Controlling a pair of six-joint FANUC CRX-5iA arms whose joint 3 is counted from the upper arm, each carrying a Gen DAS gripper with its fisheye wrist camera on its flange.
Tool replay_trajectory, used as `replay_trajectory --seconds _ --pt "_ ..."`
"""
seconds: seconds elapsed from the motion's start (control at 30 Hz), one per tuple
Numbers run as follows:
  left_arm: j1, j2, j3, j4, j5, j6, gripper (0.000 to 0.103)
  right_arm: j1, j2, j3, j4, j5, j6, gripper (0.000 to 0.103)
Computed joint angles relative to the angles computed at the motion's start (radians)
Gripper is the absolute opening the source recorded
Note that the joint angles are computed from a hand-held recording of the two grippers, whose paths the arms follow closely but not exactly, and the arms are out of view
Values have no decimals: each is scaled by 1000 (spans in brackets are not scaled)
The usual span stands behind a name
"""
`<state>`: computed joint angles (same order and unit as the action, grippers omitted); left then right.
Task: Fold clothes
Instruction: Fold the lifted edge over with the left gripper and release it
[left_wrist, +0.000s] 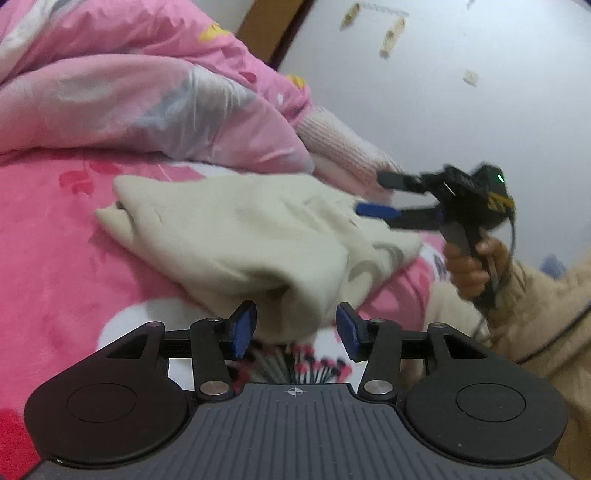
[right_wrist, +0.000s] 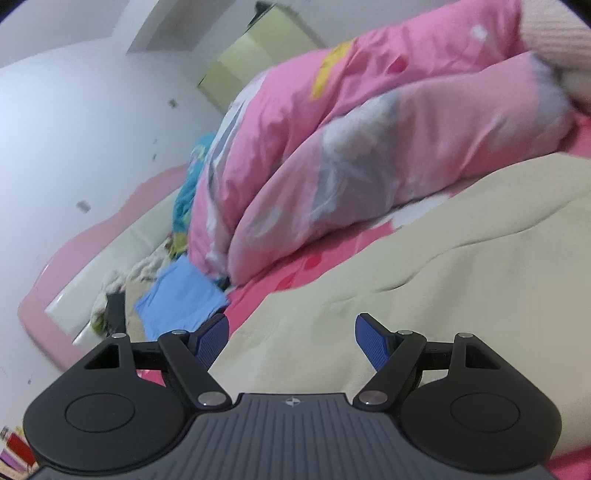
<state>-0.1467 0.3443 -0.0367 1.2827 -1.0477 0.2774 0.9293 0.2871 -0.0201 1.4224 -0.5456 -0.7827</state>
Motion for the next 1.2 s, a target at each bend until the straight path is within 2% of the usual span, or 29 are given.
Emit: replay_trajectory --seconds 0.03,0.07,0.13,0.17,0.3,0.4,0.57,0.7,0.77,0.9,1.0,1.07,1.1,1.2 --pt "-13 -4 -12 20 27 4 45 6 -13 -19 14 -23 -27 78" --pt "-20 -1 -14 29 40 28 29 12 -25 -37 25 -46 -53 78" --pt "-16 21 38 -29 11 86 10 25 -47 -70 41 -88 -97 78" --pt "-11 31 71 -68 -6 106 8 31 -58 -85 47 -108 -116 78" --pt "62 85 225 -150 -182 167 5 46 -95 -142 84 -168 -181 78" --pt "94 158 361 -294 -273 334 2 47 -114 -180 121 -196 -235 78" --pt "111 185 399 -408 -283 494 0 45 -118 -192 99 -186 -219 78" --pt "118 103 305 -364 -227 465 2 56 -100 -154 60 -195 -94 78" --pt "118 50 253 -340 -194 421 2 74 -88 -126 5 -233 -12 78" --pt "95 -42 121 -172 -96 291 3 128 -65 -56 -122 -380 145 76" --pt "47 -78 79 -95 -11 216 6 161 -83 -57 -140 -502 161 75" --pt "-1 -79 94 -138 85 233 10 182 -103 -65 -151 -590 158 75" --pt "-23 -74 116 -193 118 283 11 196 -108 -60 -168 -645 168 75" --pt "-58 -8 266 -477 121 564 12 224 -132 -56 -225 -785 159 73"
